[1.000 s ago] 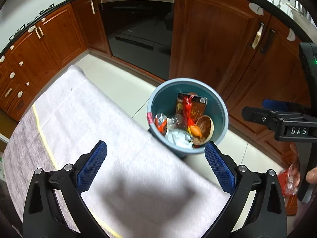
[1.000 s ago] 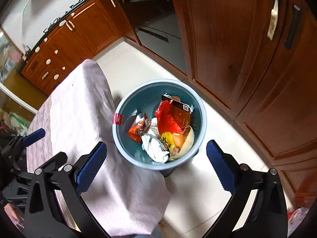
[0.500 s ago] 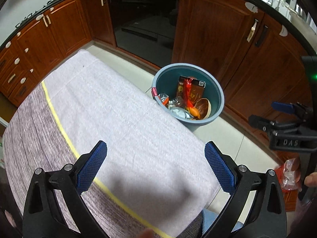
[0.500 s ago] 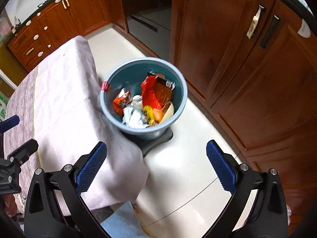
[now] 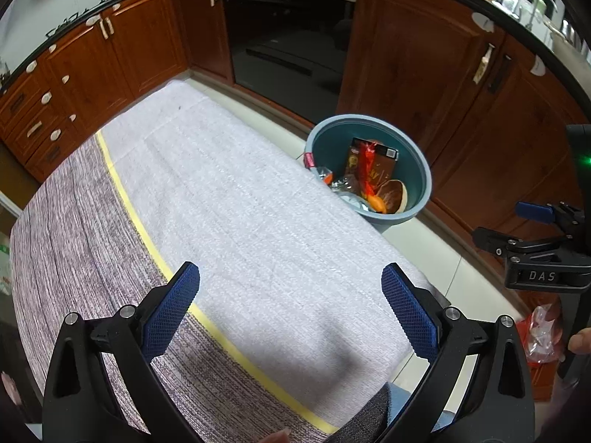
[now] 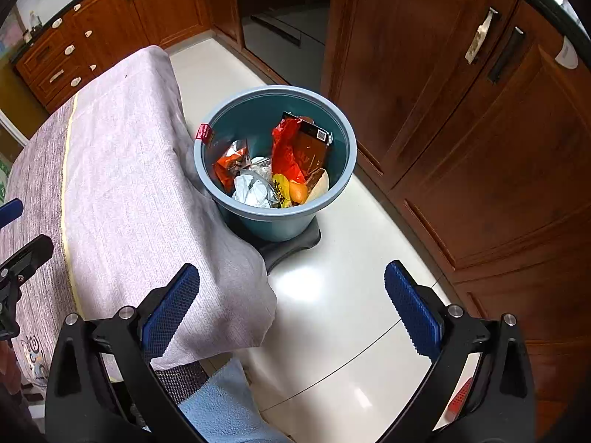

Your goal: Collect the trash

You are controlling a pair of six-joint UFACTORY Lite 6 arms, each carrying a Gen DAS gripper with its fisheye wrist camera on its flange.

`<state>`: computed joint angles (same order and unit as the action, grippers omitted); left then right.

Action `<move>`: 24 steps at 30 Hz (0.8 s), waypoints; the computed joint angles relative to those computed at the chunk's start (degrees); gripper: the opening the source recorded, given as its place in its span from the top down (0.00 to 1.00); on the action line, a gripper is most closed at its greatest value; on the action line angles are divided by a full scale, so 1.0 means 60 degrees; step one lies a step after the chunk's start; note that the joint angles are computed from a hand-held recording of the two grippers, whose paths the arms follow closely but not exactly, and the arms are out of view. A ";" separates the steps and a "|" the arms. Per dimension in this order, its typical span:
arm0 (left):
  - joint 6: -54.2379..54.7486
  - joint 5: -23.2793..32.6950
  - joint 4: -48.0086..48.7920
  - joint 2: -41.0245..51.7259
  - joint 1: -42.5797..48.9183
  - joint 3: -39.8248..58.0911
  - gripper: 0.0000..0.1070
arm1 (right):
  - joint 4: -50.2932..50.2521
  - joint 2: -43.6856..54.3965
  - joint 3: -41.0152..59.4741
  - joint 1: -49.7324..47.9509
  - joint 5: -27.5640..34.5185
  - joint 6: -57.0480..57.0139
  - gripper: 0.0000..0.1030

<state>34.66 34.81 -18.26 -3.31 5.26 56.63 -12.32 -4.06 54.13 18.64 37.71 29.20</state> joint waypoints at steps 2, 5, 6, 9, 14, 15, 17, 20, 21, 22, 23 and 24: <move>-0.0017 0.0020 0.0013 0.0121 0.0068 0.0085 0.07 | -0.0043 0.0091 0.0048 0.0080 -0.0013 0.0073 0.06; -0.0066 0.0014 0.0061 0.0205 0.0058 0.0138 0.07 | 0.0048 0.0306 0.0192 0.0122 -0.0048 -0.0025 0.06; -0.0053 0.0003 0.0061 0.0224 0.0065 0.0143 0.08 | 0.0016 0.0362 0.0228 0.0145 -0.0049 -0.0003 0.06; -0.0075 0.0003 0.0100 0.0307 0.0080 0.0192 0.07 | -0.0008 0.0516 0.0310 0.0171 -0.0048 0.0012 0.07; -0.0084 0.0001 0.0109 0.0508 0.0114 0.0298 0.07 | -0.0009 0.0656 0.0400 0.0155 -0.0029 -0.0007 0.07; -0.0099 -0.0016 0.0111 0.0511 0.0104 0.0292 0.07 | 0.0015 0.0689 0.0418 0.0132 -0.0035 -0.0041 0.06; -0.0166 -0.0064 0.0169 0.0510 0.0074 0.0273 0.08 | 0.0028 0.0733 0.0437 0.0122 -0.0038 -0.0048 0.06; -0.0204 -0.0067 0.0224 0.0549 0.0066 0.0291 0.07 | 0.0027 0.0800 0.0490 0.0132 -0.0027 -0.0038 0.06; -0.0178 -0.0062 0.0207 0.0563 0.0085 0.0297 0.07 | 0.0018 0.0818 0.0503 0.0139 -0.0027 -0.0023 0.06; -0.0177 -0.0066 0.0208 0.0573 0.0095 0.0298 0.07 | 0.0045 0.0820 0.0502 0.0139 -0.0035 -0.0042 0.06; -0.0172 -0.0060 0.0211 0.0585 0.0109 0.0309 0.07 | 0.0055 0.0830 0.0508 0.0136 -0.0039 -0.0054 0.06; -0.0182 -0.0064 0.0217 0.0596 0.0116 0.0306 0.07 | 0.0042 0.0850 0.0526 0.0148 -0.0032 -0.0046 0.06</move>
<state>33.57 34.42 -16.96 0.26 5.95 58.47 -12.07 1.04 57.28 19.54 37.52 28.92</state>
